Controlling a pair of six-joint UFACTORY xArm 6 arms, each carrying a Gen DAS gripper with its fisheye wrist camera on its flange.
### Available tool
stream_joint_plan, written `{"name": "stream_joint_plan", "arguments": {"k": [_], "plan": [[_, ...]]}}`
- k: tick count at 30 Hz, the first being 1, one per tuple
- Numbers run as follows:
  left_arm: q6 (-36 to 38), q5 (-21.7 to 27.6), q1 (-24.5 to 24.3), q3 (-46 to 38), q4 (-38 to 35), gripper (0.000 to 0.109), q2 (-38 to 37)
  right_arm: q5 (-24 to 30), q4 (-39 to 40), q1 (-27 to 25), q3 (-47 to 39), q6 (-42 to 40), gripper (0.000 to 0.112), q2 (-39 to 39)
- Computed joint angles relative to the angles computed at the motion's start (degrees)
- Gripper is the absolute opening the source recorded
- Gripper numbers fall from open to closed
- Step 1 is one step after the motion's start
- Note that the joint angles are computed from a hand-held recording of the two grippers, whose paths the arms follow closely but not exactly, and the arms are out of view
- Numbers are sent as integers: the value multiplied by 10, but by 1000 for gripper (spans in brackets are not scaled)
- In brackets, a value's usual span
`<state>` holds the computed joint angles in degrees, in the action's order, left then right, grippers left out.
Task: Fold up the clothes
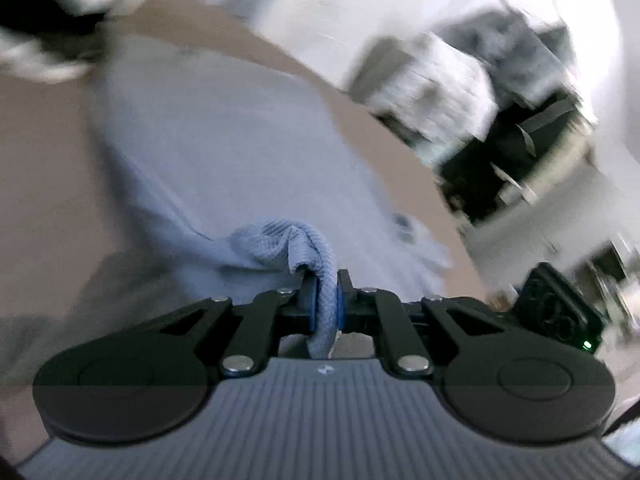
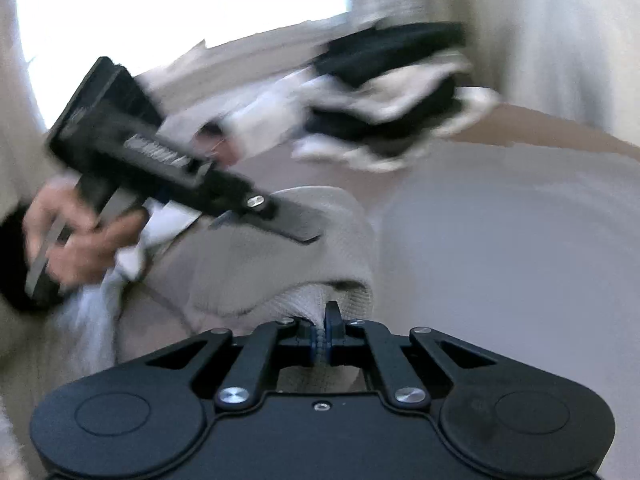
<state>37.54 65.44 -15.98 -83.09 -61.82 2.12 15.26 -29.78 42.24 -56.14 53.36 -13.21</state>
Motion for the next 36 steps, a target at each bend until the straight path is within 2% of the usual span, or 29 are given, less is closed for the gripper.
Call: {"name": "stream_joint_plan", "arguments": {"k": [2,3,4,6,7,8,9,10,11,12,14,16,19,21,23,24,26,29,31,33,34,36], "plan": [[-13,16,-49,-86,15,8,43,-9,-74,-26,67,120,4,-81],[-21,14,-79,-139,26,8,76,-14,-111,-43,102,180,4,-123],[-26,-5,-110,-187,44,9,111,4,-148,-53,131,240,4,-169],[-22,-91,-179,-243,80,12,168,107,-239,-57,176,337,4,-254],[-29,-120,-203,-259,81,19,190,167,-261,-56,195,350,4,-292],[-37,-150,-226,-274,80,39,211,227,-268,-56,211,342,4,-326],[-62,-169,-240,-266,87,47,213,287,-269,-55,222,329,4,-346],[-81,-193,-253,-249,88,49,211,340,-266,-52,231,330,4,-363],[-76,-213,-261,-208,69,49,193,368,-261,-61,250,339,4,-383],[-63,-233,-270,-185,49,50,186,373,-254,-71,269,353,4,-400],[-30,-277,-276,-94,36,51,140,348,-232,-113,315,362,4,-440],[-17,-313,-277,-7,50,51,93,295,-210,-161,363,373,4,-474],[-24,-283,-259,81,95,51,38,187,-184,-225,414,428,9,-477],[-17,-283,-263,125,121,51,8,125,-172,-251,442,478,12,-481],[-10,-290,-270,161,143,52,-15,96,-202,-251,463,533,12,-497],[-22,-301,-282,160,154,52,-10,95,-239,-242,464,565,7,-498],[-16,-307,-287,167,143,52,-16,138,-334,-199,441,602,6,-481],[16,-286,-273,162,90,52,-29,203,-362,-160,405,537,5,-479],[40,-272,-265,155,51,54,-34,207,-359,-171,383,491,5,-485],[58,-267,-266,146,28,61,-33,239,-358,-182,353,439,4,-477],[63,-269,-268,144,25,63,-31,261,-363,-186,338,420,4,-469],[61,-270,-273,146,38,63,-28,353,-387,-173,311,422,4,-426]]}}
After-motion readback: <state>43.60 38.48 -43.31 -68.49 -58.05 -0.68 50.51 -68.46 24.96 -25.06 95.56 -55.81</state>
